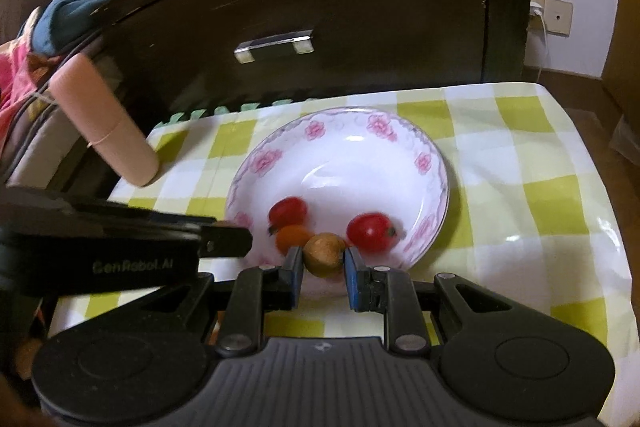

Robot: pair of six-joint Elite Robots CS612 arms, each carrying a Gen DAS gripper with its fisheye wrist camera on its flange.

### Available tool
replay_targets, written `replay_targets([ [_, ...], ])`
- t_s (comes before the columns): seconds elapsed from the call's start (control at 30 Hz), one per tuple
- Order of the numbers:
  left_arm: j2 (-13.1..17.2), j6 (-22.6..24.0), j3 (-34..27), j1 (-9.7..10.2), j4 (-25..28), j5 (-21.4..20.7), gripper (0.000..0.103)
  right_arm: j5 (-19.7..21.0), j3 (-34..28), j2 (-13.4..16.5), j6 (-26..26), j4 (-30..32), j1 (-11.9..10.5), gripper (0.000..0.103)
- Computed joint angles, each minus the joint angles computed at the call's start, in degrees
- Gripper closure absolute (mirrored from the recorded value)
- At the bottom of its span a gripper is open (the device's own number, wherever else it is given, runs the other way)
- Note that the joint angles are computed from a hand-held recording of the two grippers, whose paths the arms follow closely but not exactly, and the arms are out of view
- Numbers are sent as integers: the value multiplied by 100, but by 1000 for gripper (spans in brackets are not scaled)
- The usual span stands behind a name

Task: Organize fruits
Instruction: 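Carry both held brown fruits over the white floral bowl, then open both grippers to drop the brown fruits into the bowl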

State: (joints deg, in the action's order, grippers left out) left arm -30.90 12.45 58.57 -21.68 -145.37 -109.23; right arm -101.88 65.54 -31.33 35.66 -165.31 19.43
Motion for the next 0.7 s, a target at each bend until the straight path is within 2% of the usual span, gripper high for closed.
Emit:
replay_targets([
  [0.3,283,-137,-466,-34,152,84,73,-47,-405,212,-183,252,-141,82],
  [0.47,406,-65,-688,-79,261,188,73,-114,-580,312,-284,400,-192,82],
  [0.7,622,-126,-1133,-85,645,243,73,-85,-800,416,-297,667,-245,81],
])
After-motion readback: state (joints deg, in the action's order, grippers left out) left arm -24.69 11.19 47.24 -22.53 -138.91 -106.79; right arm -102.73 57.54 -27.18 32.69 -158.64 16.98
